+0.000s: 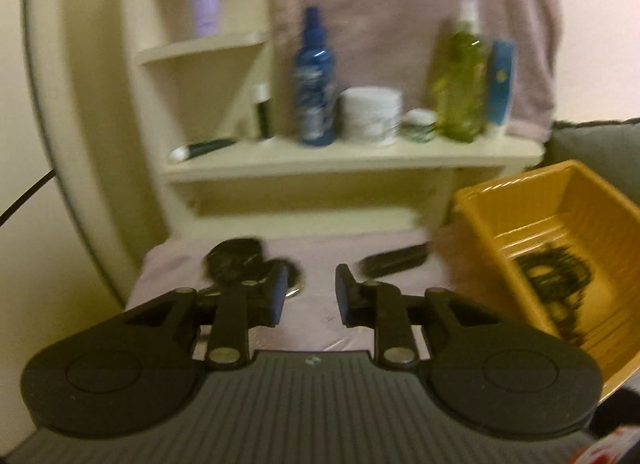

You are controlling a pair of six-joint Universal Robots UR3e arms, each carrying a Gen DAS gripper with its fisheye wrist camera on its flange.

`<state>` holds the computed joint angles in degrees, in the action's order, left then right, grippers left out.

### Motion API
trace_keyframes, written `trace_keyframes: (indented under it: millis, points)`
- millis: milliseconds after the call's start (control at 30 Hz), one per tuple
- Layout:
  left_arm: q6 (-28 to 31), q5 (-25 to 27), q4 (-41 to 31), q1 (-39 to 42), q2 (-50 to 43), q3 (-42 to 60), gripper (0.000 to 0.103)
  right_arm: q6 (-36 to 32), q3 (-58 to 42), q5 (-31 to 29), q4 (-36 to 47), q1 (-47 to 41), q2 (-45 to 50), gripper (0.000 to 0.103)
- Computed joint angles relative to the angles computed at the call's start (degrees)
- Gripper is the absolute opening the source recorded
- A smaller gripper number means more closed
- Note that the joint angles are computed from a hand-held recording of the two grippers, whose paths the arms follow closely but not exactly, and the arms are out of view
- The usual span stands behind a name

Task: Organize jewelry
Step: 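Move the left tool to the pearl necklace and close on it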

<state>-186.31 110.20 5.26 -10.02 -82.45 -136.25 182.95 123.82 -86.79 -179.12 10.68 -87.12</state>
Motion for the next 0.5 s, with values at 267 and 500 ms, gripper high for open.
trace_keyframes:
  millis: [267,500]
  points:
    - [-0.28,-1.31,2.26,6.2,3.29,-8.41,0.027,-0.54,-0.37,-0.55,0.59,0.2,0.3,0.003]
    - [-1.07,-3.62,5.33,7.52,-1.06,-8.54,0.027,-0.94,-1.18,-0.98,1.49,0.47,0.5,0.003]
